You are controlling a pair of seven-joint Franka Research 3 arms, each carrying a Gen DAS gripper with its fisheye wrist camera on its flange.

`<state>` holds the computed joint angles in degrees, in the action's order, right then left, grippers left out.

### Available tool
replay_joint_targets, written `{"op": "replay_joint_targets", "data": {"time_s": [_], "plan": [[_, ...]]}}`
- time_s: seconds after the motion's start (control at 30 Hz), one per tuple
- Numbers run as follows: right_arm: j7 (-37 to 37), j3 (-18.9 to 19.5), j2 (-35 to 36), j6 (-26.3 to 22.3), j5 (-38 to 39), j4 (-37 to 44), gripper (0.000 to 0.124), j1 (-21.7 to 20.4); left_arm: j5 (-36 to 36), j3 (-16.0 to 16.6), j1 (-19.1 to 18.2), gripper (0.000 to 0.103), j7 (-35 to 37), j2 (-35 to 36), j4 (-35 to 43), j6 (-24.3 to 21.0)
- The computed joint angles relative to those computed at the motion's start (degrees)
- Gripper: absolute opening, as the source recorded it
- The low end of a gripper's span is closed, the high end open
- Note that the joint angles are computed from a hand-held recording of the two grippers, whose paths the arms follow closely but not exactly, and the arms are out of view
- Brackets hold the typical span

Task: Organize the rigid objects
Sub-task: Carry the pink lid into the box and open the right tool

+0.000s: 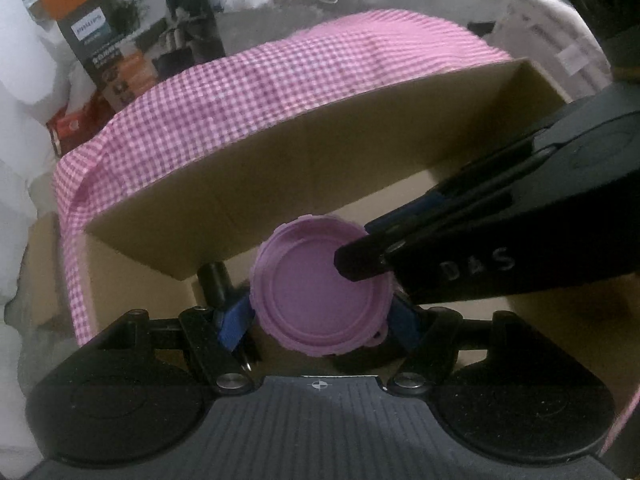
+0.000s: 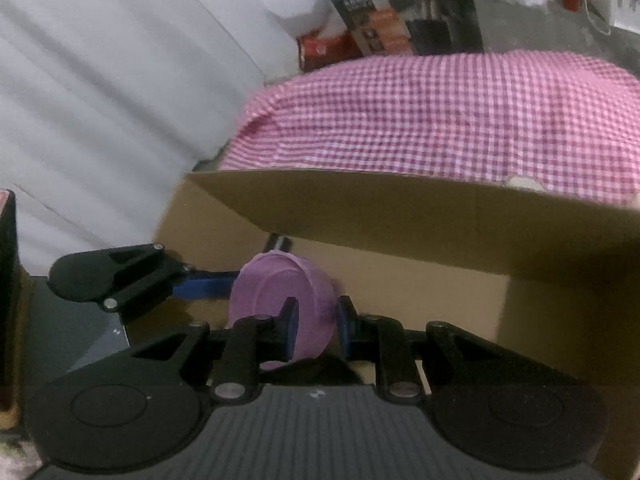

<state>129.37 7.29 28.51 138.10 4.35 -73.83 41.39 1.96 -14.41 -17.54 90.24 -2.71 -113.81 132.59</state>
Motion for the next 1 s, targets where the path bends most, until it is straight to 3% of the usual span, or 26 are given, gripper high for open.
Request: {"op": "replay_joint_targets", "data": {"time_s": [0.27,0.4,0.53,0.83,1.0], "plan": [[-0.2,0.1,4.4,-1.7,2.1,4.3,0.023,-0.6,5.4,-0.5,0.0,0.073,-3.0,4.2,4.0,-2.7],[-0.5,-0.2,6.0,-2.9,2.2,6.5,0.025,-0.5,8.0,-0.7,-0.2,0.08,-3.9,4.3,3.9,-2.0],[0.0,-0.6,5.5,-1.9,2.3,5.9,0.04,-0.4,8.2,-0.6,-0.2,0.083,-4.5,3.2,3.7,-2.0],[5.8,-2.1,-9.3,10.9,-4.4,-11.4,0.056,1.8,3.0,0.3,-0.7,0.086,-3.6,-7.5,-3.1,3.3],[20.3,-3.6,-22.8,18.0,-22.9,-25.2,0.072,5.2,-2.3,2.3,-2.9,0.089,-0.7,-17.3,-10.1,8.3]]}}
